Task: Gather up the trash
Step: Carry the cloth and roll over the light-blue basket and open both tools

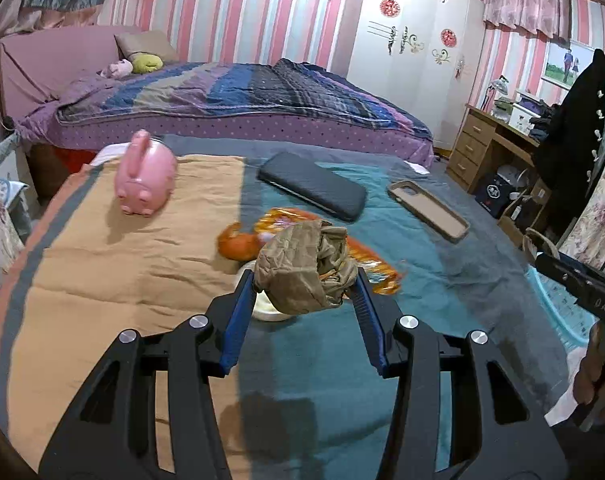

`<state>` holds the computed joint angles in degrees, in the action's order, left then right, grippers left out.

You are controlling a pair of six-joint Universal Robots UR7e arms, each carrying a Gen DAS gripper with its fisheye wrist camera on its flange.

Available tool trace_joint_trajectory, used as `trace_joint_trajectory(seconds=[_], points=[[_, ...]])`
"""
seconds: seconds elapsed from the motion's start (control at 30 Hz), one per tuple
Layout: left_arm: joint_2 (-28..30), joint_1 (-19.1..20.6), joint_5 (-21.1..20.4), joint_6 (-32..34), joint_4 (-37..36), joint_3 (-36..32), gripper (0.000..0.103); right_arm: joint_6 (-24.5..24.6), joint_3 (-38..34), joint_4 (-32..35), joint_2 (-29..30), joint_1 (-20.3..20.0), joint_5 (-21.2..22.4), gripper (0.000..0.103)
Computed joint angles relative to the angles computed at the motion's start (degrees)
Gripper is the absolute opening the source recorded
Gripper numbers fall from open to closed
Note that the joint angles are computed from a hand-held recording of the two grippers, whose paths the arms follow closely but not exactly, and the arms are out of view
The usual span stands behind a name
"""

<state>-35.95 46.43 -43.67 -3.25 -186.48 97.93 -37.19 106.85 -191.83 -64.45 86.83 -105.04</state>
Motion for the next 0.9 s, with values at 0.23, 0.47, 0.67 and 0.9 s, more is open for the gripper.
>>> trace_joint_trajectory(seconds=[0.23, 0.47, 0.67, 0.9], points=[[4.71, -2.69, -0.73, 2.75, 0.20, -4.47, 0.048, -0.47, 0.70, -0.19, -3.01, -2.57, 0.65, 0.054], [8.47, -3.91, -4.54, 2.41, 2.79, -8.59, 0.048, -0.55, 1.84, -0.53, -6.14, -5.17, 1.75, 0.054], [10.47, -4.78, -5.13, 2.30, 4.02, -10.67, 0.048, -0.43, 1.72, -1.98, -7.48, -7.09, 0.75, 0.054], [11.73, -6.29, -6.53, 3.38, 5.72, -13.29, 0.048, 1.10, 2.39, -2.79, -9.74, -9.83, 0.80, 0.054]])
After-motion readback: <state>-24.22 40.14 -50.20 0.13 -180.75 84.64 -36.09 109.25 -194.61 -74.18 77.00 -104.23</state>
